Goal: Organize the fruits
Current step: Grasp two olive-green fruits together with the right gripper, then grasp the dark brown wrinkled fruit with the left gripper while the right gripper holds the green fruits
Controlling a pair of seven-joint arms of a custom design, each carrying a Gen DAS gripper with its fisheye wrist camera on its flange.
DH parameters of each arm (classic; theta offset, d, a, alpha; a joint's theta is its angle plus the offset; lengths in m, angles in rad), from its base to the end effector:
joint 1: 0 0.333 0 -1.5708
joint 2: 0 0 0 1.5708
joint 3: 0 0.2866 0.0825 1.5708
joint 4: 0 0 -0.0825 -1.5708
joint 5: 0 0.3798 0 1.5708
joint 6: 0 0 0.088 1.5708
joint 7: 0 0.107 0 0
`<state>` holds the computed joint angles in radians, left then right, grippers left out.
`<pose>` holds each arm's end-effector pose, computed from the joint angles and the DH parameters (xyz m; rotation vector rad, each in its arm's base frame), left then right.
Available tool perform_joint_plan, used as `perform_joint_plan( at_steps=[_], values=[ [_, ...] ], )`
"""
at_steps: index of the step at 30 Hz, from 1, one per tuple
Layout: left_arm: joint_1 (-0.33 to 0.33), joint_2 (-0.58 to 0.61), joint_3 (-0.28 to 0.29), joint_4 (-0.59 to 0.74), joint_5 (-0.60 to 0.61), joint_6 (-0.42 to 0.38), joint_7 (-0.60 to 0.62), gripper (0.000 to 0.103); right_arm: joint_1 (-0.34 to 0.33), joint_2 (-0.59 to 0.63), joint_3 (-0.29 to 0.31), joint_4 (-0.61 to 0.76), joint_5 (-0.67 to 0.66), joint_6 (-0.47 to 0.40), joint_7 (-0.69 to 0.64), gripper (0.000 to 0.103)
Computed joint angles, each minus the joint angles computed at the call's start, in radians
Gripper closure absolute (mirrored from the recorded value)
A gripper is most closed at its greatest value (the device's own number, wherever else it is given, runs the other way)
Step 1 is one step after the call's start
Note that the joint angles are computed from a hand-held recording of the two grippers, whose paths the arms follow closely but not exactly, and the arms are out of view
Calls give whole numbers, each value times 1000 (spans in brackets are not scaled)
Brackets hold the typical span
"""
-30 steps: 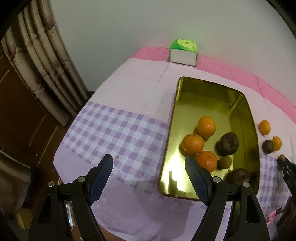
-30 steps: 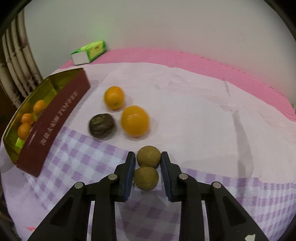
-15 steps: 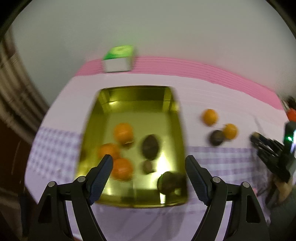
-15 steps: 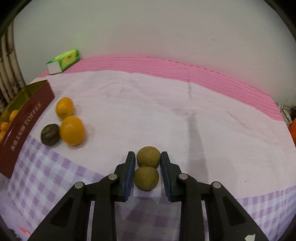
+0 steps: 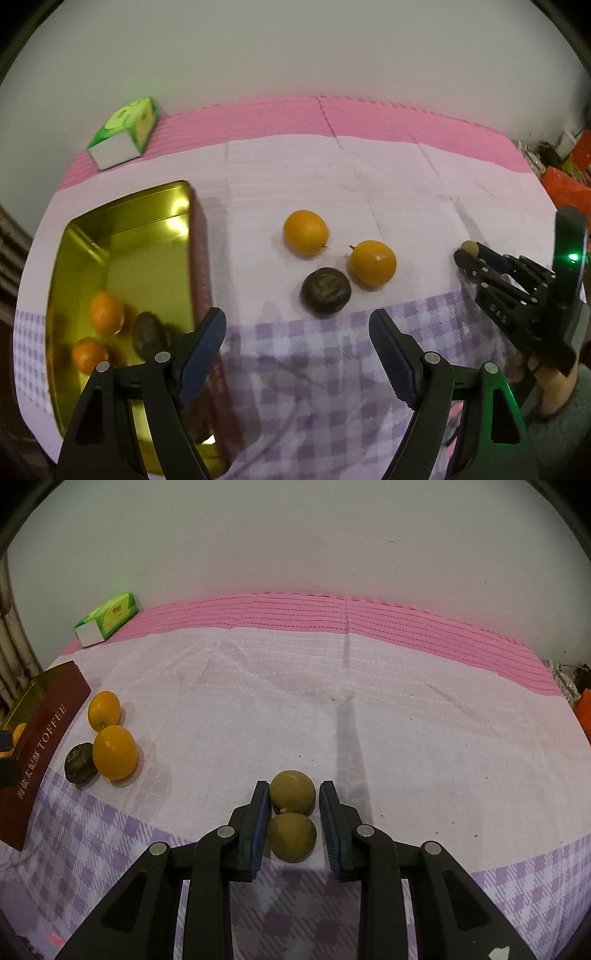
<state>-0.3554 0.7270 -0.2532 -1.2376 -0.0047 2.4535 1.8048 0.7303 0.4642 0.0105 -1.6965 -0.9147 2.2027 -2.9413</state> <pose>0.6551 -0.3889 0.3812 -1.1727 2.6383 -0.7476 0.5084 0.4272 0.3174 -1.3656 2.2546 -0.8810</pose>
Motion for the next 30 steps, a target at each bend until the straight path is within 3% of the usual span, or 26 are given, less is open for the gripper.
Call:
perform_joint_plan(
  at_steps=[13,22,23,30],
  values=[
    [-75,212,30,299,47,-147,-12,43,-1,-5,1,-7,-1,2,2,76],
    [-119,392,42,596,33,-281,15,59,-1,-4,1,-6,-1,1,3,76],
    [-119,381,44,576,32,-267,18,63,-1,-3,1,-5,-1,1,3,76],
    [-103,293,41,422,29,-194,18,63,0,-3,1,-5,-1,0,3,76]
  ],
)
